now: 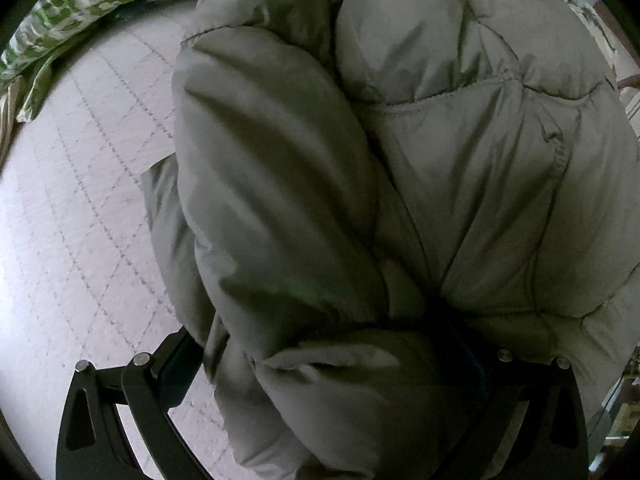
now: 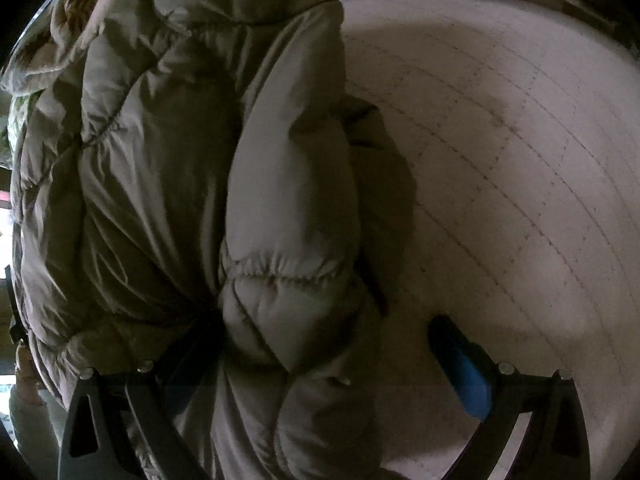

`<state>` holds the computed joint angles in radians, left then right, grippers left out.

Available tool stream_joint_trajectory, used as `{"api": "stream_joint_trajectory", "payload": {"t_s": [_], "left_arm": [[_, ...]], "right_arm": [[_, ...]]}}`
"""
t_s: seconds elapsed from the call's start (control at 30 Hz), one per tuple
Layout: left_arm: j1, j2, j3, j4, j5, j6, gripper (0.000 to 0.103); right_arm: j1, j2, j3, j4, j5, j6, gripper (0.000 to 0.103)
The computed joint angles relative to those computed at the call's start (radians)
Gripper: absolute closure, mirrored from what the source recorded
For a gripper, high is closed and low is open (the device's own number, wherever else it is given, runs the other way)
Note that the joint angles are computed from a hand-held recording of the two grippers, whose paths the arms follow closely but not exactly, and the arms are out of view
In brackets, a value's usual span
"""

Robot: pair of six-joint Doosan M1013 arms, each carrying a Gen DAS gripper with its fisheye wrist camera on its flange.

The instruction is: Fold large clothes

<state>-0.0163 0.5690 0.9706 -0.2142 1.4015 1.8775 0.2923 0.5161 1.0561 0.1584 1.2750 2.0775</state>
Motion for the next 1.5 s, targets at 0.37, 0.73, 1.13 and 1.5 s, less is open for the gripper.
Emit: {"api": "stream_joint_trajectory", "payload": {"t_s": [0.37,0.73,1.13,1.5], "left_arm": [[0.052,-0.035,0.061,-0.107,-0.041,0.06,0.023],[0.049,-0.123,0.114,-0.093,-0.134,0.083,0.068],[0.055,-0.176,0.146,-0.078,-0.172,0.091,0.068],[0.051,-0.168,0.104,-0.088,-0.168,0.071,0.068]], "right_arm": [[0.037,-0.053,0.069,-0.013,-0.153,-0.012,0.058],[0.116,-0.145,0.174,-0.149,-0.305,0.119,0.077],[0.155,-0.197,0.19,-0.222,-0.311,0.175,0.077],[0.164,-0.241,0.226,-0.238,-0.333,0.192,0.077]]}}
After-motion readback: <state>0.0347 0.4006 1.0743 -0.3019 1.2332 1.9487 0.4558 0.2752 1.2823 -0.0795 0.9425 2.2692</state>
